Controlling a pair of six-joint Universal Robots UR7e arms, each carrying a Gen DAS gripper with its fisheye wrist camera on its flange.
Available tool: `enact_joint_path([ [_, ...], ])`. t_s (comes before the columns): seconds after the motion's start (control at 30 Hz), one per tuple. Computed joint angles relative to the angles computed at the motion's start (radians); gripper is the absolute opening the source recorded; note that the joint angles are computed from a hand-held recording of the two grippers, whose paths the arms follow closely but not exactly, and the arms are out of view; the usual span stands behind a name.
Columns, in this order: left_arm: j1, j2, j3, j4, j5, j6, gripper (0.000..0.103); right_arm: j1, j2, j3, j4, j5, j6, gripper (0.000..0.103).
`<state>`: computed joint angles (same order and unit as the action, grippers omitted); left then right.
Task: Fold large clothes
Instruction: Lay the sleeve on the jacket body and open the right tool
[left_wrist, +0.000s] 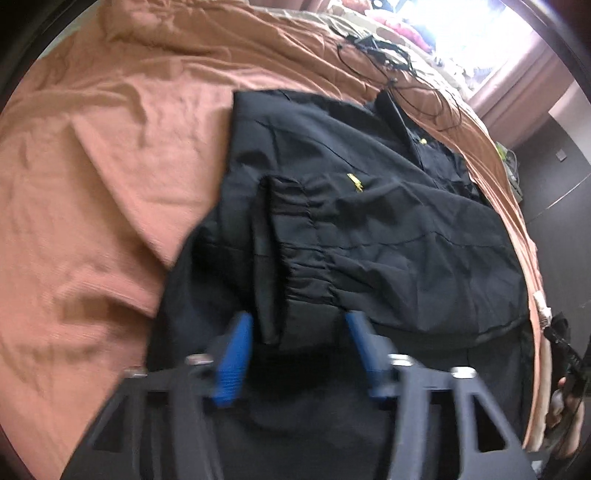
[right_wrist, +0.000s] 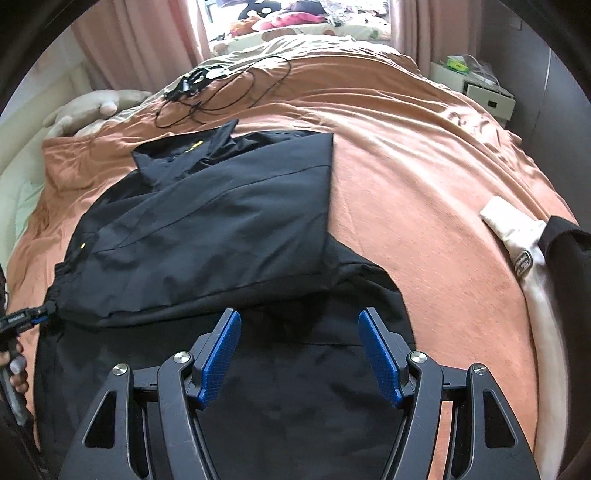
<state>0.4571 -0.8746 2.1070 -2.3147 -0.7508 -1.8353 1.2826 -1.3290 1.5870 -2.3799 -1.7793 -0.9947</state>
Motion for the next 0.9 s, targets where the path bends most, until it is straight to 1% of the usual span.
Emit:
enact_joint_path([
  [0.03,0.0,0.003,-0.011,0.027,-0.001,-0.012,0.032,-0.002,0.002,-0.002,0.0,0.001,0.001,0.066],
  [0.07,-0.006,0.005,-0.03,0.088,0.006,-0.039,0.021,-0.003,0.005,-0.004,-0.005,0.0,0.001,0.065],
  [0.1,-0.013,0.004,-0.04,0.12,0.016,-0.05,0.017,-0.003,0.009,-0.005,-0.012,-0.004,0.0,0.063],
  [0.2,-0.034,-0.008,-0.064,0.193,0.049,-0.051,0.013,0.001,0.025,-0.011,-0.036,-0.022,0.006,0.06],
  [0.27,-0.041,-0.013,-0.094,0.273,0.073,-0.062,0.011,0.005,0.04,-0.014,-0.055,-0.038,0.011,0.056],
  [0.33,-0.038,-0.02,-0.115,0.328,0.095,-0.072,0.01,0.008,0.057,-0.024,-0.063,-0.051,0.018,0.051],
  [0.43,-0.02,-0.026,-0.133,0.365,0.114,-0.063,0.01,0.012,0.085,-0.037,-0.08,-0.077,0.032,0.048],
  [0.5,-0.003,-0.025,-0.135,0.37,0.115,-0.058,0.01,0.013,0.102,-0.044,-0.089,-0.091,0.036,0.047],
  [0.53,0.009,-0.026,-0.131,0.362,0.111,-0.054,0.01,0.013,0.109,-0.045,-0.097,-0.096,0.036,0.045],
  [0.67,0.047,-0.018,-0.106,0.295,0.086,-0.032,0.01,0.012,0.14,-0.067,-0.103,-0.121,0.059,0.043],
  [0.73,0.062,-0.013,-0.099,0.265,0.059,-0.023,0.013,0.012,0.145,-0.071,-0.104,-0.128,0.065,0.043],
  [0.8,0.065,-0.015,-0.096,0.27,0.034,-0.046,0.027,0.011,0.137,-0.065,-0.099,-0.127,0.061,0.044],
  [0.83,0.059,-0.019,-0.091,0.272,0.028,-0.058,0.031,0.011,0.13,-0.063,-0.089,-0.121,0.06,0.046],
  [0.87,0.048,-0.024,-0.083,0.267,0.029,-0.066,0.042,0.007,0.117,-0.059,-0.074,-0.109,0.058,0.049],
  [0.9,0.035,-0.03,-0.075,0.266,0.035,-0.075,0.053,0.004,0.109,-0.059,-0.064,-0.098,0.057,0.057],
])
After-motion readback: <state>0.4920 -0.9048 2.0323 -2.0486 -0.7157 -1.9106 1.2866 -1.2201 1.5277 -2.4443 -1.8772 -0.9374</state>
